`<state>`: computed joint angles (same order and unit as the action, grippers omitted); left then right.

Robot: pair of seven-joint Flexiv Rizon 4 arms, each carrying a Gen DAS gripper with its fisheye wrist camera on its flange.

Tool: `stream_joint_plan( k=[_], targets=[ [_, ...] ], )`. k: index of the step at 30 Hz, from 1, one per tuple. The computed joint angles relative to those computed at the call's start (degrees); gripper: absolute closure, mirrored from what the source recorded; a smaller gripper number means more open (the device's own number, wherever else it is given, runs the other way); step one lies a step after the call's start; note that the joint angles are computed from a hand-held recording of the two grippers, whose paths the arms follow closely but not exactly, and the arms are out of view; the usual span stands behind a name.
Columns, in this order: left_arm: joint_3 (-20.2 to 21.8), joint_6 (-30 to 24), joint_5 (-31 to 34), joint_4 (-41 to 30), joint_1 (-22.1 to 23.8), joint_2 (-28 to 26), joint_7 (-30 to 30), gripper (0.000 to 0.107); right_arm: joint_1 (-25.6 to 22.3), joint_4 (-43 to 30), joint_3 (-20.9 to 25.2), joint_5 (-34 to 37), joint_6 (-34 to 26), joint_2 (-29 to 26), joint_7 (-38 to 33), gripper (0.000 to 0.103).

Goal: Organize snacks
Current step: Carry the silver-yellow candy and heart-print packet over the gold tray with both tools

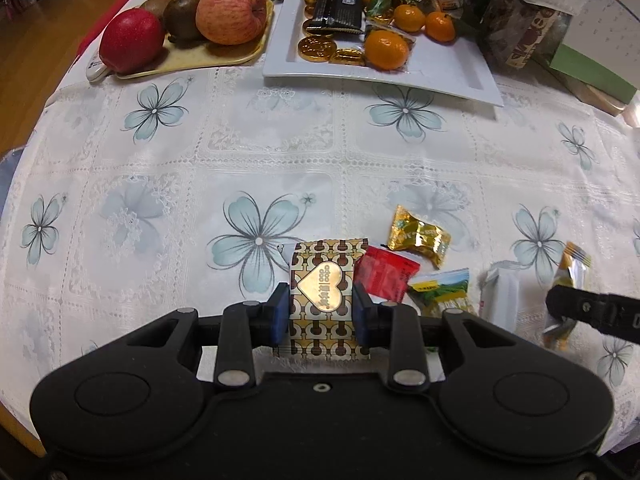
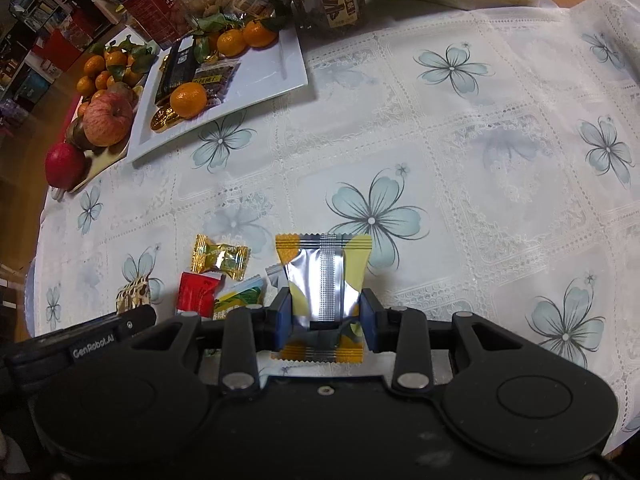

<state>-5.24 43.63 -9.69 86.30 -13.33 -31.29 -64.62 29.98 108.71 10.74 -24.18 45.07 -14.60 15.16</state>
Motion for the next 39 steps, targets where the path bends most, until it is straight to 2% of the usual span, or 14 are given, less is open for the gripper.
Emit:
stream_joint_plan(
  k=[4, 9, 14, 17, 21, 26, 31, 39],
  targets=[
    [-1.75, 3.17, -3.43, 6.84, 1.82, 4.53, 4.61, 0.067, 1.16, 1.39, -0.19, -4.35, -0.34, 1.37, 2.72, 0.065],
    [-2.85, 11.05, -7.33, 16.27, 2.81, 9.89, 11.17, 0.067, 2.99, 3.29, 0.77, -10.93, -2.47, 3.65, 7.04, 0.065],
    [-3.40, 10.96, -13.41, 23.41, 4.20, 14.39, 17.32, 0.067, 5.65, 3.41, 2.34, -17.98, -10.77, 5.05, 10.82, 0.065],
    [-3.08, 10.90, -16.77, 27.51, 4.20, 17.16, 20.53, 0.067, 6.33, 5.74, 3.70, -20.08, -10.12, 6.63, 16.20, 0.065],
    [-2.70, 12.47, -21.77, 32.52, 3.66, 20.46, 25.19, 0.067, 7.37, 8.34, 5.53, -21.38, -8.79, 7.93, 23.29, 0.065],
    [-1.80, 12.92, -27.64, 37.26, 2.46, 23.86, 30.15, 0.067, 10.40, 8.84, 7.70, -22.16, -12.73, 8.31, 30.34, 0.065],
    [-0.68, 16.44, -28.83, 41.62, 0.56, 26.31, 32.72, 0.067, 13.29, 8.39, 9.21, -21.44, -15.56, 7.68, 35.90, 0.065],
    [0.48, 16.53, -30.35, 45.84, -0.64, 28.73, 34.10, 0.067, 19.17, 5.27, 10.50, -19.55, -21.11, 4.79, 42.11, 0.065]
  ],
)
